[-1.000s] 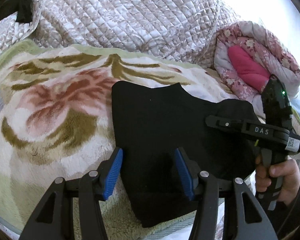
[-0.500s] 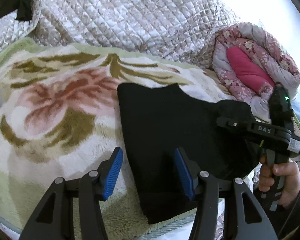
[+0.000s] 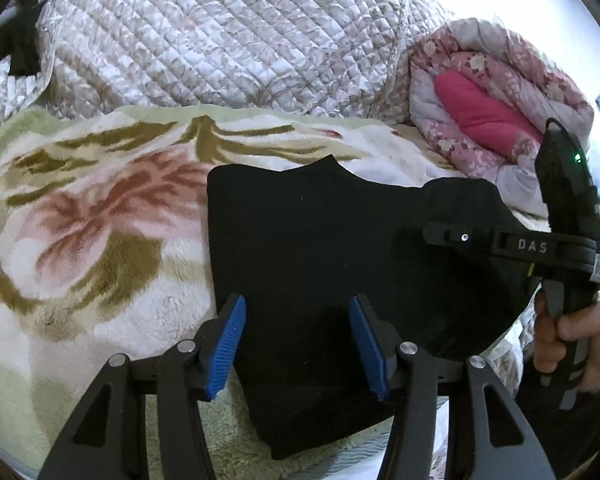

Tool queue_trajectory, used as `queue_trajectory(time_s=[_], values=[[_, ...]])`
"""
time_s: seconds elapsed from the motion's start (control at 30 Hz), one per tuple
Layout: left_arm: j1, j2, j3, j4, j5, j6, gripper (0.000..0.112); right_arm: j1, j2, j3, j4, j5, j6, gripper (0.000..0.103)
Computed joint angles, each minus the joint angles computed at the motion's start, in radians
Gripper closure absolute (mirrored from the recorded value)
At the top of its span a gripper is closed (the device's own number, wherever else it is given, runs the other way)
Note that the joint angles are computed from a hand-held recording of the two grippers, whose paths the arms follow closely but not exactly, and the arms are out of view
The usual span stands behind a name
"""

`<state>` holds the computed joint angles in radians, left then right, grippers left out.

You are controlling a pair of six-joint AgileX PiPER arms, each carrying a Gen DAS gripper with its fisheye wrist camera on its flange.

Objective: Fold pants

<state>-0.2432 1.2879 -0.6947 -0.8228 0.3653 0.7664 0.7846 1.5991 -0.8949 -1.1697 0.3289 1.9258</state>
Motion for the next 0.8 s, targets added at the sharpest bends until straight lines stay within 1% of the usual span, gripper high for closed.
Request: queue_trajectory(time_s=[0.03, 0.13, 0.17, 0.2, 0.23, 0.27, 0.33, 0.37, 0.43, 0.5, 0.57, 0.6, 0.67, 0.77, 0.8], values=[[-0.006, -0.003, 0.003, 0.017, -0.009, -0.017, 0.056, 0.015, -0.010, 0.007, -0.016, 0.016, 0.012, 0.087], [-0.034, -0.017, 0.006, 0.127, -0.036, -0.129, 0.056, 0.092, -0.043, 0.028, -0.089, 0.102, 0.063, 0.087], [-0.042, -0.022, 0.010, 0.161, -0.043, -0.166, 0.055, 0.119, -0.044, 0.029, -0.094, 0.132, 0.057, 0.087], [-0.050, -0.026, 0.012, 0.192, -0.050, -0.200, 0.055, 0.138, -0.043, 0.027, -0.067, 0.154, 0.023, 0.087], [-0.059, -0.029, 0.014, 0.227, -0.057, -0.239, 0.055, 0.153, -0.023, 0.014, -0.009, 0.174, -0.033, 0.086], [-0.067, -0.031, 0.016, 0.264, -0.064, -0.275, 0.055, 0.159, -0.006, 0.012, 0.016, 0.183, -0.049, 0.085], [-0.088, -0.034, 0.016, 0.366, -0.073, -0.378, 0.055, 0.194, 0.000, 0.029, -0.037, 0.228, 0.015, 0.084], [-0.099, -0.036, 0.014, 0.423, -0.074, -0.439, 0.055, 0.201, 0.004, 0.027, -0.037, 0.236, 0.014, 0.081], [-0.115, -0.037, 0.006, 0.520, -0.066, -0.544, 0.055, 0.214, 0.005, 0.034, -0.062, 0.249, 0.037, 0.079], [-0.123, -0.049, 0.005, 0.584, -0.054, -0.617, 0.055, 0.221, 0.006, 0.042, -0.095, 0.251, 0.071, 0.075], [-0.137, -0.060, 0.003, 0.691, -0.039, -0.730, 0.055, 0.230, 0.005, 0.052, -0.133, 0.243, 0.104, 0.064], [-0.143, -0.069, 0.005, 0.719, -0.032, -0.763, 0.055, 0.239, 0.011, 0.049, -0.135, 0.253, 0.103, 0.061], [-0.150, -0.076, 0.002, 0.755, -0.019, -0.806, 0.055, 0.274, 0.034, 0.024, -0.112, 0.307, 0.061, 0.055], [-0.153, -0.084, 0.005, 0.771, -0.008, -0.819, 0.055, 0.310, 0.057, 0.001, -0.083, 0.373, 0.018, 0.055], [-0.161, -0.081, 0.001, 0.812, 0.001, -0.862, 0.055, 0.312, 0.054, 0.004, -0.085, 0.375, 0.026, 0.055]])
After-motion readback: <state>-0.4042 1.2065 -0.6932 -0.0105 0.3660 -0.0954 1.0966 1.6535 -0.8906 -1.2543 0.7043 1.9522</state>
